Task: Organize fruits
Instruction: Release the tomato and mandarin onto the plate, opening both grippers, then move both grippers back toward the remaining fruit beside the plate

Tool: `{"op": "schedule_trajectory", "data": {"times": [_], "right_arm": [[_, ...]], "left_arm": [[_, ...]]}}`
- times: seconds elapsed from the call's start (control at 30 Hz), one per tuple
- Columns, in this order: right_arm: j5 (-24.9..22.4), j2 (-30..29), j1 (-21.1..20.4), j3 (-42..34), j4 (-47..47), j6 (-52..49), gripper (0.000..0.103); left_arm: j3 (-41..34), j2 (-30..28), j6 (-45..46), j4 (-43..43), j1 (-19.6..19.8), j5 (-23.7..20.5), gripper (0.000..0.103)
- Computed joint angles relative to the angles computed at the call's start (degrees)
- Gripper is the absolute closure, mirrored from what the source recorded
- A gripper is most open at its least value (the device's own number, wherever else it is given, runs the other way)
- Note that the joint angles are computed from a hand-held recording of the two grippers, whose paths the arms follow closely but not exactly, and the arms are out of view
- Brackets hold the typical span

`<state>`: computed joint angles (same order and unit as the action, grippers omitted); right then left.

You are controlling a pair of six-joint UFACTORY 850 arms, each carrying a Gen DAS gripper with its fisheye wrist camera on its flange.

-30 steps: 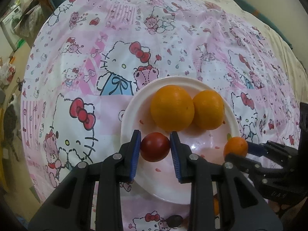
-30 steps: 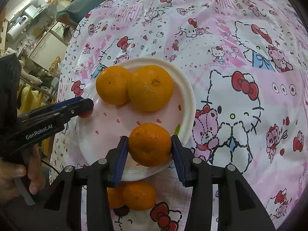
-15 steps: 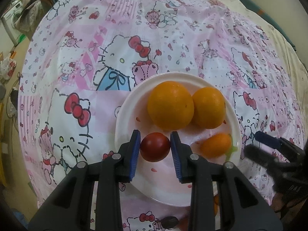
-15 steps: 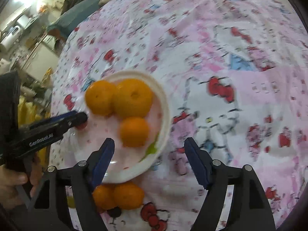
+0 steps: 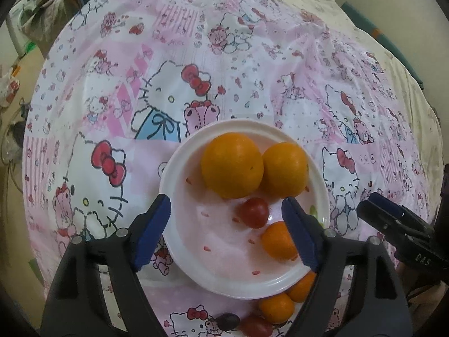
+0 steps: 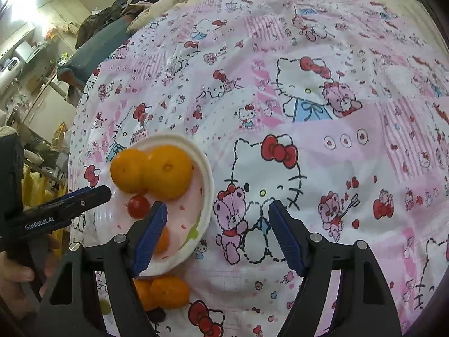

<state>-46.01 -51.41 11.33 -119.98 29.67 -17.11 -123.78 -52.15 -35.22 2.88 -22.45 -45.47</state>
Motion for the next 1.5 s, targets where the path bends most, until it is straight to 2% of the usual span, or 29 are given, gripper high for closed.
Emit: {"op": "schedule_trajectory", "data": {"times": [0.23, 0.37, 0.67, 0.8, 0.93, 1.07, 1.33, 1.5], "right_arm": [[0.3, 0.64, -0.13, 0.12, 1.08, -0.07, 0.026], [0.88, 2.0, -0.24, 1.55, 2.4, -1.2, 0.026], [2.29, 7.59, -0.84, 8.42, 5.45, -3.69, 0.026], [2.15, 10.32, -1.06, 11.87, 7.23, -5.45, 0.026], [3.78, 12.05, -0.44, 14.2, 5.13, -5.75, 0.026], [3.92, 13.76, -0.79, 17.01, 7.04, -6.53, 0.026], [4.6, 16.83, -0.87, 21.84, 7.53, -5.98, 0.026], [5.8, 17.78, -0.36, 23.28, 3.59, -3.53, 0.026]], "left_arm": [[6.51, 4.61, -3.98, 3.14, -0.22, 3.74, 0.024], [9.02, 6.78, -8.6, 7.57, -0.7, 4.34, 0.024], [14.46, 11.34, -11.98, 12.62, -2.22, 5.87, 0.024], [18.91, 14.39, -12.62, 11.25, -2.38, 7.37, 0.024], [22.05, 16.58, -15.73, 14.72, -3.14, 6.74, 0.024], [25.04, 18.4, -19.17, 16.82, -3.52, 5.66, 0.024], [27.09, 19.59, -16.09, 14.81, -4.37, 4.98, 0.024], [27.23, 20.04, -16.42, 15.92, -5.21, 5.71, 0.024]]}}
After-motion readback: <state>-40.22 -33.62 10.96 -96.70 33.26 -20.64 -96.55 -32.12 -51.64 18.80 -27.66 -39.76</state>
